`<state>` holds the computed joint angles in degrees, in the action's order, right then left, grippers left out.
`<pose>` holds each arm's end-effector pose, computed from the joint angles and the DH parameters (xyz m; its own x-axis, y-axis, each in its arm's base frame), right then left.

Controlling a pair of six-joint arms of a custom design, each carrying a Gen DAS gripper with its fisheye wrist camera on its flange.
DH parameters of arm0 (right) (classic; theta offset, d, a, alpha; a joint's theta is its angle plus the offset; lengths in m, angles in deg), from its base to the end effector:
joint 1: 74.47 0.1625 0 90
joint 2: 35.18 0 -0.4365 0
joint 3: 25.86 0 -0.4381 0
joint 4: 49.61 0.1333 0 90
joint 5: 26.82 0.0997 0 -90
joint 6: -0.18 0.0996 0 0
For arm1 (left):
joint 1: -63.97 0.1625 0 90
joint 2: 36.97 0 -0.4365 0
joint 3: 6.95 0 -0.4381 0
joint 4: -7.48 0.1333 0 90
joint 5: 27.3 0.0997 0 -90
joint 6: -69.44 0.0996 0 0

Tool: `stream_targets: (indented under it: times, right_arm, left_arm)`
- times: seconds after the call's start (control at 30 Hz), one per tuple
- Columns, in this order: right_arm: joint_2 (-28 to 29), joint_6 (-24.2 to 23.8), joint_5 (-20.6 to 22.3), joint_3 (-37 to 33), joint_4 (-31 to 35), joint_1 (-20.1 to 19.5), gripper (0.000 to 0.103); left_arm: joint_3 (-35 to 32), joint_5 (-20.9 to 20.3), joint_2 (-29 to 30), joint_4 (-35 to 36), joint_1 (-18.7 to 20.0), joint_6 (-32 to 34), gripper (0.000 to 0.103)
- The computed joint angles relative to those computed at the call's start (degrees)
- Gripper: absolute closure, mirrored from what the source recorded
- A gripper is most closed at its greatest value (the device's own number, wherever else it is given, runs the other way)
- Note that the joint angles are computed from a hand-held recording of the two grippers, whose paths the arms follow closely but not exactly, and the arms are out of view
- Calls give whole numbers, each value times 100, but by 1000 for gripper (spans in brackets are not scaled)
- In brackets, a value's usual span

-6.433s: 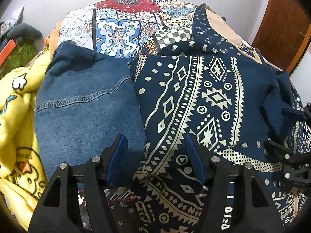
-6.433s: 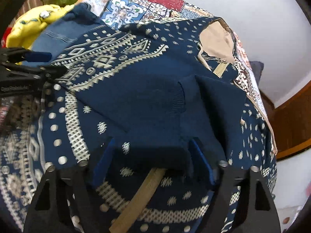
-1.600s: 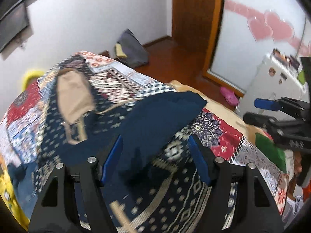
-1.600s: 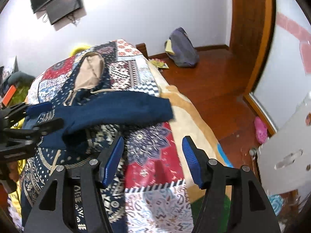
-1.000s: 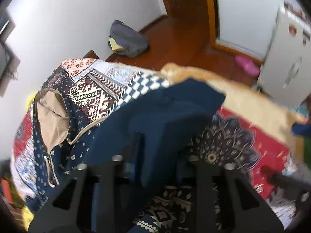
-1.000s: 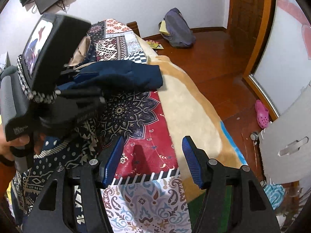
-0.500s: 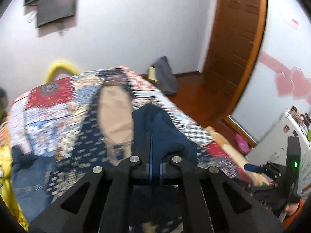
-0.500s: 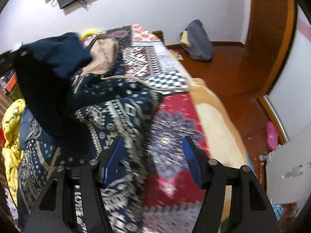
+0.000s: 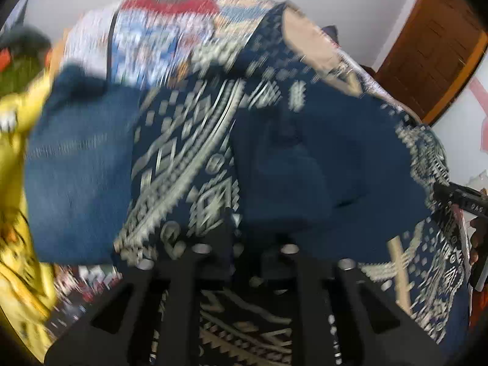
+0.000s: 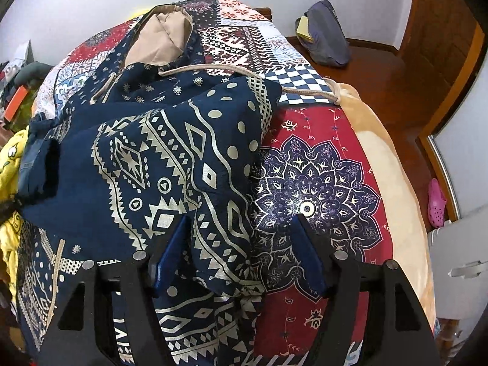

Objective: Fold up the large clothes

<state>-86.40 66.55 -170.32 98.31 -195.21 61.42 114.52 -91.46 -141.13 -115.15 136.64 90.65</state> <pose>0.3812 -0.2954 -0.0023 -0.7248 0.3706 0.5808 -0.0531 0.8104 -0.5834 0.0402 -0.4644 0.3953 -0.7290 0.4805 -0.4875 0.5911 0.8011 -0.0942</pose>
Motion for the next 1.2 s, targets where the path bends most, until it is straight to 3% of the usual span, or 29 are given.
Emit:
stream_targets:
  times: [0.03,0.1,0.23,0.3,0.37,0.63,0.67,0.73,0.8,0.83,0.93,1.1,1.13,1.2]
  right_arm:
    - [-2,30,-8,-30,96,5,37]
    - [19,42,-25,-129,268,-37,37]
    - [34,206,-22,-245,578,-51,37]
    - [47,262,-14,-262,616,-42,37]
    - [56,298,-13,-269,649,-29,37]
    - [63,285,-2,-296,720,-39,36]
    - [71,288,-4,-296,719,-31,36]
    - [71,271,-6,-285,694,-29,36]
    - [73,262,-5,-284,683,-32,36]
    - [74,269,-2,-290,699,-31,36]
    - [81,257,-9,-293,721,-31,36]
    - [66,258,33,-296,722,-56,35]
    - [62,268,41,-305,749,-60,35]
    - [67,307,45,-333,807,-67,35]
  left_arm:
    - [-6,-210,-40,-51,108,101,84]
    - [28,-221,-145,46,72,155,81]
    - [528,579,-459,-315,-455,683,71]
    - [1019,1292,-619,-1088,-880,1283,40]
    - [1357,1582,-622,-1967,-1054,1983,32]
    - [2079,1999,6,-4202,-1424,3674,31]
    - [2060,2015,64,-4231,-1433,3560,35]
    - [1848,1950,103,-3718,-1372,3014,51]
    - [1605,1887,147,-3231,-1298,2425,73]
    - [1416,1746,150,-2933,-1201,2073,76]
    - [782,1117,95,-2005,-804,1088,77]
    - [-457,-406,159,-551,238,-118,77]
    - [-663,-515,221,-434,415,-235,77]
    - [-778,-226,221,-469,557,-179,77]
